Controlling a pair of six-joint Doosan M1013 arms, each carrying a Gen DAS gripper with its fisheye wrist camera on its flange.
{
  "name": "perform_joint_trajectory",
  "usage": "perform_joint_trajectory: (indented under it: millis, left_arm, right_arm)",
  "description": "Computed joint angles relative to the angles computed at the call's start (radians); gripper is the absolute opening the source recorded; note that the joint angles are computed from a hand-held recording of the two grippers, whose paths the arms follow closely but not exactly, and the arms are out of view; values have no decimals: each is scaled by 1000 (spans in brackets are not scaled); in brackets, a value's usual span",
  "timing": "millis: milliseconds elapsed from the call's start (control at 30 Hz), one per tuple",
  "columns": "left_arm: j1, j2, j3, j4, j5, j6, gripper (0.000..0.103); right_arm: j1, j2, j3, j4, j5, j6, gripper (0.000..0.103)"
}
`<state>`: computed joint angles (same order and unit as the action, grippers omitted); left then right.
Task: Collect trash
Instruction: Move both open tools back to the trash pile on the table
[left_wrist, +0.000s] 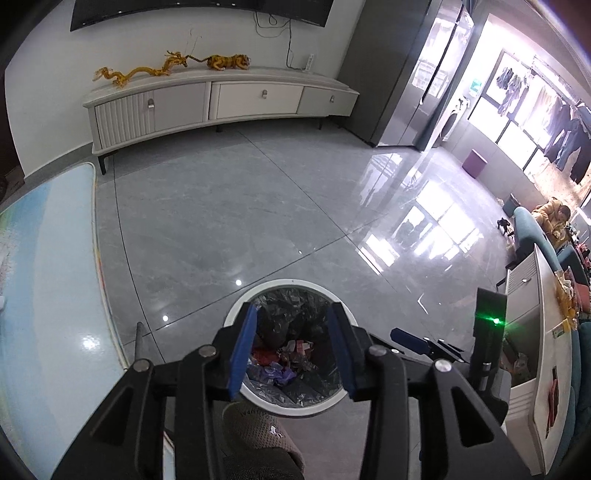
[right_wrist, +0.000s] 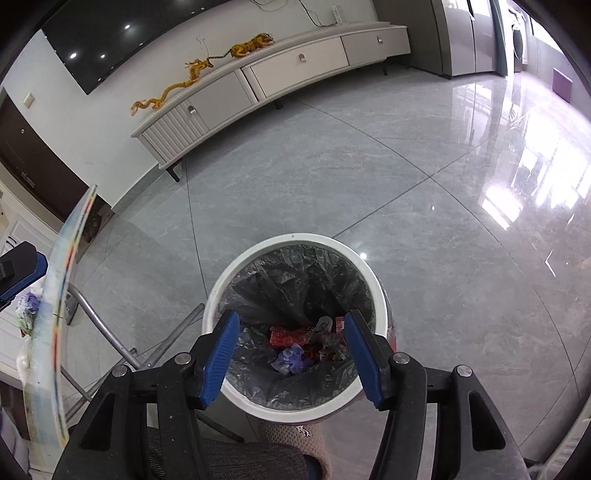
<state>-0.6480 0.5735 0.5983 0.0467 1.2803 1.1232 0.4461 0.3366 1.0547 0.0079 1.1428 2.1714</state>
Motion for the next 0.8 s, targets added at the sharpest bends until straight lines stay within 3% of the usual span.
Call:
perform_joint_trajectory:
  millis: [200,467,800]
  left_arm:
    - [-8,-89,110,100,-106,-38,38]
    - [0,-199,233,191,-165,-75,39]
    - [21,-350,413,389,-212,-256,39]
  right_arm:
    - [32,3,-58,-30,-15,-23,57]
    - [88,30,-179,-58,-34,-90,57]
    - [150,65,-300,-58,-56,-169,57]
